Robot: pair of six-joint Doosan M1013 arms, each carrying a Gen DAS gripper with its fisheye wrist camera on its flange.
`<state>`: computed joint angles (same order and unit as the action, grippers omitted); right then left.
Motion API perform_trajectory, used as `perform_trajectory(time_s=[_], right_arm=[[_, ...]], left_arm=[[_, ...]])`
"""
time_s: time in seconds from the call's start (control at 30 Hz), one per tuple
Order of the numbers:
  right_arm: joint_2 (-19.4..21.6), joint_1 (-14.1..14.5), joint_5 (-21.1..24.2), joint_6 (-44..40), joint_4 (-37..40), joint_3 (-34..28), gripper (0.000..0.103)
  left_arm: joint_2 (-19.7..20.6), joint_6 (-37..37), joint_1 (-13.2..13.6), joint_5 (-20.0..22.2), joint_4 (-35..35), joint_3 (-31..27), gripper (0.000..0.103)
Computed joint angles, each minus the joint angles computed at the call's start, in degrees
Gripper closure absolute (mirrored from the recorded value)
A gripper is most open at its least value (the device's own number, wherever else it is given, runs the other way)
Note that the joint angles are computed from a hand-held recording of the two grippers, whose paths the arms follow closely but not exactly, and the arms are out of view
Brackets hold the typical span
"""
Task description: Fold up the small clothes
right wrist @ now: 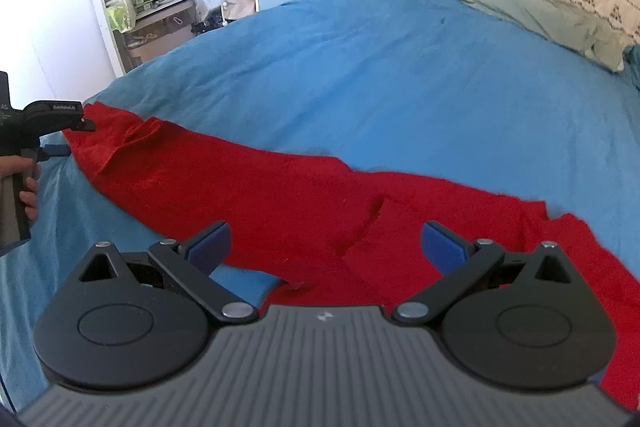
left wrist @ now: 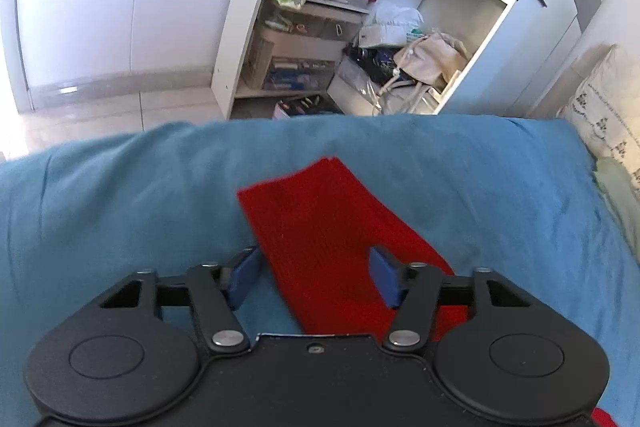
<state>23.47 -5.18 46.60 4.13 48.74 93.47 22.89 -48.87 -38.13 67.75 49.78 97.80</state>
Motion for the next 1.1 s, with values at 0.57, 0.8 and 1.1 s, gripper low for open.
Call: perform_trajectory(time_s=[0.57,0.8,1.1], right_arm=[[0.23,-2.95,-4.61,2.93,2.71,-1.23,0.0],[0.71,-6.55,-6.99,6.37,4.03,-3.53,0.0],[2.82,-12.26,-8.87,15.52,-2.11,-8.97,0.0]], left_arm=[[2.56,16.54,-2.51,8.38,7.46,-9.8,0.099],[7.72,28.22,-5.14,-0.14,14.58,-23.9,0.099],[21.19,44.96,-6.3,-16.82,2.08,-46.23,0.099]])
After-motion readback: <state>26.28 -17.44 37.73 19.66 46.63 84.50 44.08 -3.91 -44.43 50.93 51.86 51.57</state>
